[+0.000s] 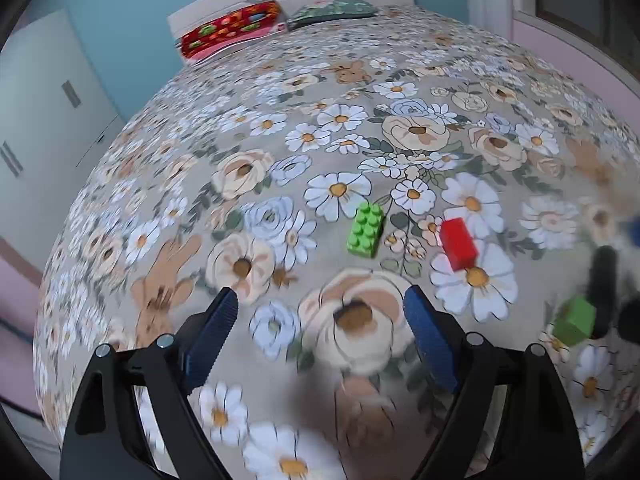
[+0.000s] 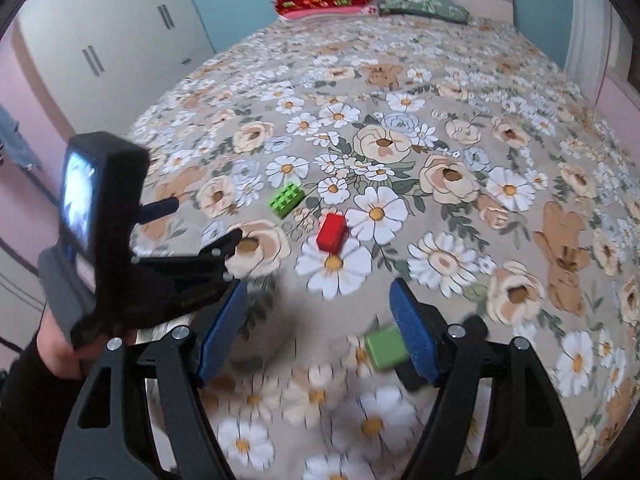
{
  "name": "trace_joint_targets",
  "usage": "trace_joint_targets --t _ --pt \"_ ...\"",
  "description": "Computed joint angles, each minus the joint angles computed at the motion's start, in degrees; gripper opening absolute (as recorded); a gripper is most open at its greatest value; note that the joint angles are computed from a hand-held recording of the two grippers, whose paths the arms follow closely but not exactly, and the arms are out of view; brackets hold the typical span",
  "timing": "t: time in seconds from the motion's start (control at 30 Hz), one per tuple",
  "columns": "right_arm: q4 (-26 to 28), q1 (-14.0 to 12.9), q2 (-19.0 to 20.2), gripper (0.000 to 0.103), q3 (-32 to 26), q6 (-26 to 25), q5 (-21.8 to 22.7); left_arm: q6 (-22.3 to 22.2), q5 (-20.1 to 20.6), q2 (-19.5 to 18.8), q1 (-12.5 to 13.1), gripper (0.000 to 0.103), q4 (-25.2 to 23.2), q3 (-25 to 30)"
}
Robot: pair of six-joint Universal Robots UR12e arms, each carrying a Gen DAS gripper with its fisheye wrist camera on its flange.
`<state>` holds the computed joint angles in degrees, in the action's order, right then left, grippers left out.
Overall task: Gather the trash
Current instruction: 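Move both open tools back toward the blocks and black marker on the bed, then grasp the green Lego brick with the left tool while the right tool grasps the red brick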
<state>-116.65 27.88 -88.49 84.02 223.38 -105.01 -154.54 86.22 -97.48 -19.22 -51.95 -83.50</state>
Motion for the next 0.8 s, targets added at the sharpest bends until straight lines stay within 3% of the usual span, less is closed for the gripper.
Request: trace_joint_targets --t 0.23,0.4,0.53,0.7,0.8 --pt "3.9 -4.2 4.4 0.073 -2.6 3.2 3.1 6.8 -2.9 -3.3 -0.3 0.087 1.8 1.5" --pt "4.1 -6.2 5.9 0.073 -2.5 5.4 6.8 8.5 -6.2 -5.3 -0.2 0.087 0.9 3.1" --pt "4.9 -6.9 7.0 0.073 -2.8 6.5 7.9 9.6 -6.4 -6.4 -0.6 0.086 1.4 3.6" --pt "5.0 -7.6 7.7 0.073 -2.4 8.2 9.8 10.1 -7.3 -7.8 -0.9 0.068 -1.2 4.8" --pt "4.7 -7.4 8.0 0.063 -2.4 8.6 8.7 9.9 -9.2 -8.0 -0.8 0.054 -1.9 4.9"
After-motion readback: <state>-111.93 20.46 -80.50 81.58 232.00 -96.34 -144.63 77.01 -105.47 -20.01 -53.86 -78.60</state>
